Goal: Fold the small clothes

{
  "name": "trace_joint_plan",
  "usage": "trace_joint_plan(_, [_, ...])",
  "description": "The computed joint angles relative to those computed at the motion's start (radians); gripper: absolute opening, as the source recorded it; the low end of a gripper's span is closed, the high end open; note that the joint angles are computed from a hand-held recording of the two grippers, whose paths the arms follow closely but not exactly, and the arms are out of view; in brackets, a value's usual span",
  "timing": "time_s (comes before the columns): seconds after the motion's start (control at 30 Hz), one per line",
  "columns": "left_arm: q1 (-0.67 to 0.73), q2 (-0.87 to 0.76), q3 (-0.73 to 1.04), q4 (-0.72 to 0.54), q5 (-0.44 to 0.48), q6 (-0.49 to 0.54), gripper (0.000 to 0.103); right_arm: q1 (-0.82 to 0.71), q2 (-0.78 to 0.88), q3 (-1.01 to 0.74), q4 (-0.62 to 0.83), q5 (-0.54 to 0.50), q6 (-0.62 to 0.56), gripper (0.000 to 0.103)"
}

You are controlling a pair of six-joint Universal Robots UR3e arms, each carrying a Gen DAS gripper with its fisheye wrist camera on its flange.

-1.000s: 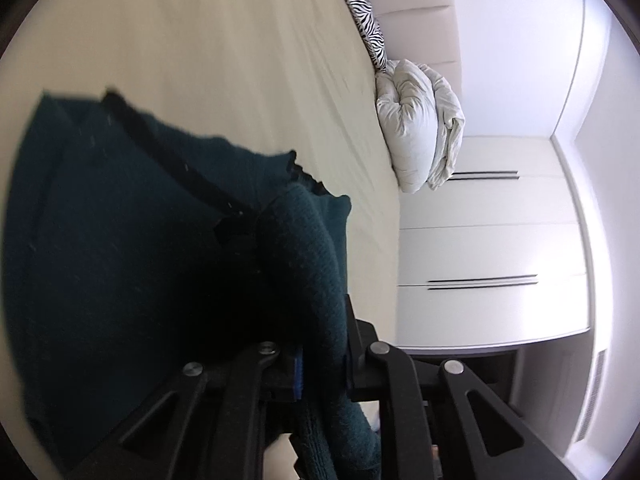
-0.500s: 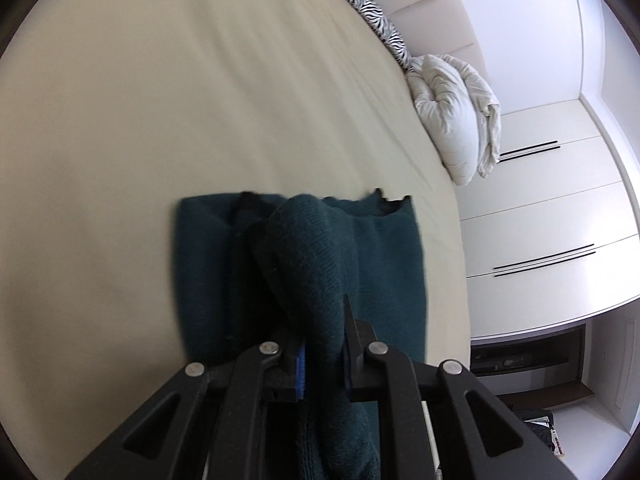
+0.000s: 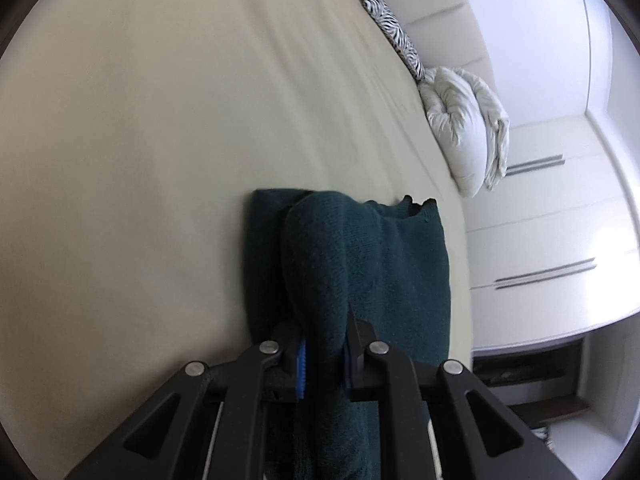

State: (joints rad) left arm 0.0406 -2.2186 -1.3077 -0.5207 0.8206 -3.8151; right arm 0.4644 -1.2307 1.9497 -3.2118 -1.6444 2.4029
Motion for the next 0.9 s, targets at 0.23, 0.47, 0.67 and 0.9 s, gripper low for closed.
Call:
trace_joint_plan(0.23, [-0.015, 0.074, 0.007, -0.065, 0.101, 0.014, 0.043, -0.042, -0.130, 0.051, 0.150, 0.110, 0.052, 0.044])
trace_joint_plan(0.47, [-0.104, 0.188, 0.103, -0.208, 0.312, 0.080, 0.050, -0.359, -0.442, 0.151, 0.447, 0.490, 0.115, 0.069])
trace_joint_plan(0.67, [-0.302, 0.063, 0.396, -0.406, 0.476, 0.204, 0.050, -0.686, -0.416, -0.001, 0.713, 0.734, 0.268, 0.068])
trace_joint_plan(0.9, [-0.323, 0.078, 0.238, -0.342, 0.540, 0.244, 0.038, -0.798, -0.165, -0.222, 0.933, 0.874, 0.364, 0.068])
